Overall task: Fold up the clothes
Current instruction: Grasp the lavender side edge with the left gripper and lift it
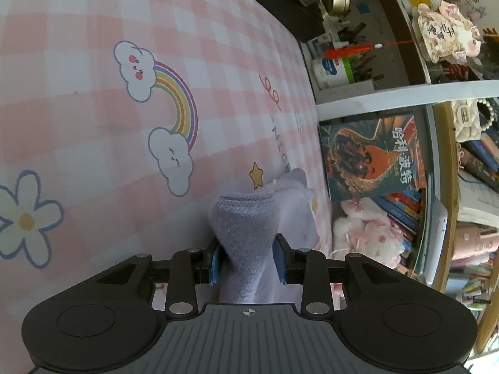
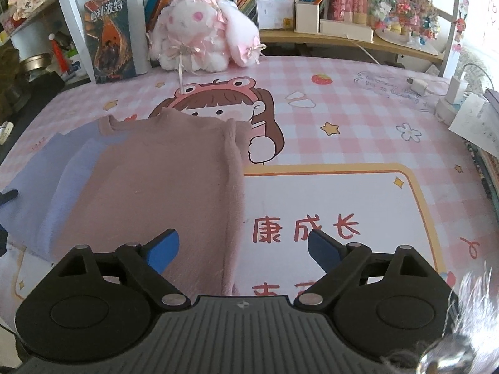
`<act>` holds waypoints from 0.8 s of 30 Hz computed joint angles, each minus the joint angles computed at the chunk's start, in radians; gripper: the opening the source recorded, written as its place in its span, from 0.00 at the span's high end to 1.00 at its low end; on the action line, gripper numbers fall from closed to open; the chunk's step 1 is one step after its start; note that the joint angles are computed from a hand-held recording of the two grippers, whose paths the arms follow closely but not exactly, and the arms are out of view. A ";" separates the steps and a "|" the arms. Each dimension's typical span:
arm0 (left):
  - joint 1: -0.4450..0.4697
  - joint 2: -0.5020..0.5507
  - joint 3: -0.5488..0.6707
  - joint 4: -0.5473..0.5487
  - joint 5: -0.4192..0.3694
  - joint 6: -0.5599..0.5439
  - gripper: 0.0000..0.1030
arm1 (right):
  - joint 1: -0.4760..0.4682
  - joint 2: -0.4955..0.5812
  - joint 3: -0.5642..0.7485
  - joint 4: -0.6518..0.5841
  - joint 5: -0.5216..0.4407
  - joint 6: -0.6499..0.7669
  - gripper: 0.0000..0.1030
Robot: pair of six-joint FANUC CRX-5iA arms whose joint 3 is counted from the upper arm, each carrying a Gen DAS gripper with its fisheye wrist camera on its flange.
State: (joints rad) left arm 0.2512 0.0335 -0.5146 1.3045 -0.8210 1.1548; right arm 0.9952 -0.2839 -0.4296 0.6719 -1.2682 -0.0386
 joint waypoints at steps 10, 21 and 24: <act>-0.035 -0.012 -0.013 0.027 0.070 -0.047 0.72 | -0.158 0.009 0.001 -0.021 0.161 0.188 0.32; -0.080 -0.067 -0.003 -0.148 0.224 0.121 0.82 | -0.352 0.033 0.044 -0.194 0.341 0.547 0.44; -0.087 -0.081 0.026 -0.276 0.257 0.222 0.83 | -0.393 0.050 0.073 -0.288 0.346 0.663 0.45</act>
State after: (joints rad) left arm 0.1638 -0.0471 -0.4890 1.0282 -0.5639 1.3772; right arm 0.6017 -0.2338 -0.3569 0.3837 -0.9227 0.6246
